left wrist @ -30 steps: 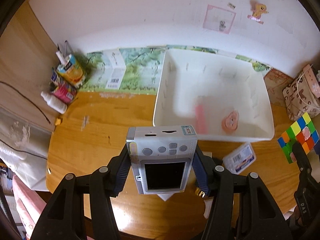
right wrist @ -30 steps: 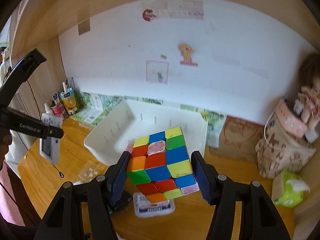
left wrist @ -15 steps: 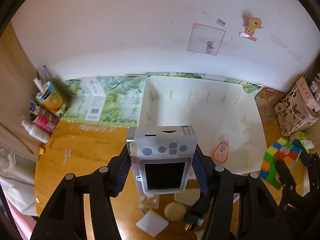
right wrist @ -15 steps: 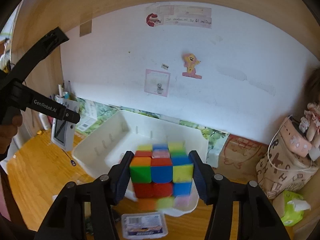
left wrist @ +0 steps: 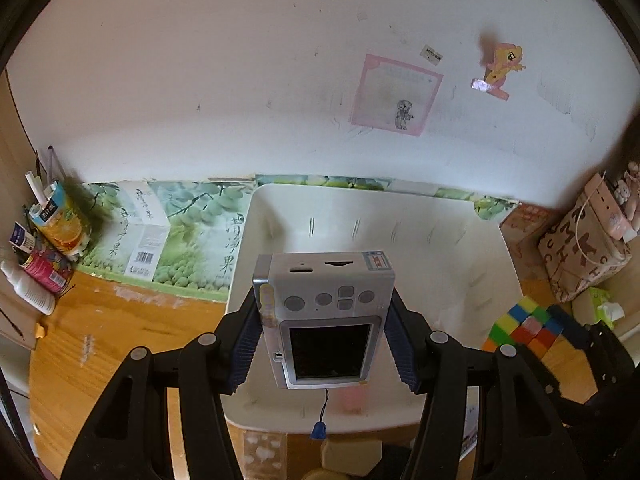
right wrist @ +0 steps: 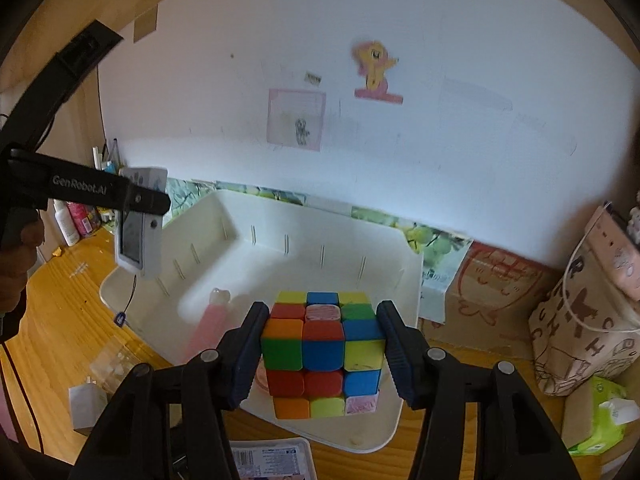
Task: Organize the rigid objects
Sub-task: 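Lift the device with the left tool while the right tool carries the cube over the bin, then open both tools to drop the device and cube into the bin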
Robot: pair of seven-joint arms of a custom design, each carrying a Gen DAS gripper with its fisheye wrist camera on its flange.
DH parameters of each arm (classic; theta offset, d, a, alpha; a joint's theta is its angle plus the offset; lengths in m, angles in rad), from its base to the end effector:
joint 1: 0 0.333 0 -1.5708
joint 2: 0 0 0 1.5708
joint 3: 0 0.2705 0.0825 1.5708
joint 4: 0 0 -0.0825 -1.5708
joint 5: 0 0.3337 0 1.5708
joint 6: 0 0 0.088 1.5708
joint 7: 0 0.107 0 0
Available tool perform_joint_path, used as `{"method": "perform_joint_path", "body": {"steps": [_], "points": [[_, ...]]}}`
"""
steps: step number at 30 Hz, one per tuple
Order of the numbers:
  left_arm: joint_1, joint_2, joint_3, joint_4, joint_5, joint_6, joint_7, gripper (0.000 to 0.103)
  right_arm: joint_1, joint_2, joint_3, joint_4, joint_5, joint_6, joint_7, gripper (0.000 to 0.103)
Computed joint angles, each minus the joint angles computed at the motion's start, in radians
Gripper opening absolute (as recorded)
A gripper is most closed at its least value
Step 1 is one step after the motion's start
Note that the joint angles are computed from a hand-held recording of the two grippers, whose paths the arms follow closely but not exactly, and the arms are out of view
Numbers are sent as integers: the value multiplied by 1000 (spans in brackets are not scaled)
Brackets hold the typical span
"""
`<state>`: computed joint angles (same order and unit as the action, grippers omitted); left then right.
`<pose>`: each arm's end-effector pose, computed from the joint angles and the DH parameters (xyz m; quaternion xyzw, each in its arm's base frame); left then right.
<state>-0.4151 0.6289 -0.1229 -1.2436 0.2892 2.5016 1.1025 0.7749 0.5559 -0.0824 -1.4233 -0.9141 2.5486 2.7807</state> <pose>0.6148 -0.3401 0.4502 -0.5999 0.7325 -0.2731 0.1701 0.5100 0.4522 0.4155 -0.6809 0.5893 -0.3108 0.3042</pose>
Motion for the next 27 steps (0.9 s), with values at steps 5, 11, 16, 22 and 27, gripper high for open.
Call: {"method": "perform_joint_path", "body": {"steps": [5,11,16,22,27], "points": [[1,30,4,35,-10,-15,-17,61,-24,38,18,37,72,11,-72,56],[-7,66,12,96,-8,-87,-19,62,-7,44,-13,37,96,32,-73,56],[-4,9,20,6,12,-6,-55,78,4,26,-21,23,73,19,-49,57],[-1,-80,26,-109,61,84,-85,79,13,-18,-20,-14,23,4,8,68],[-3,-162,37,-211,116,136,-139,79,20,-63,-7,-49,-48,-7,59,75]]}}
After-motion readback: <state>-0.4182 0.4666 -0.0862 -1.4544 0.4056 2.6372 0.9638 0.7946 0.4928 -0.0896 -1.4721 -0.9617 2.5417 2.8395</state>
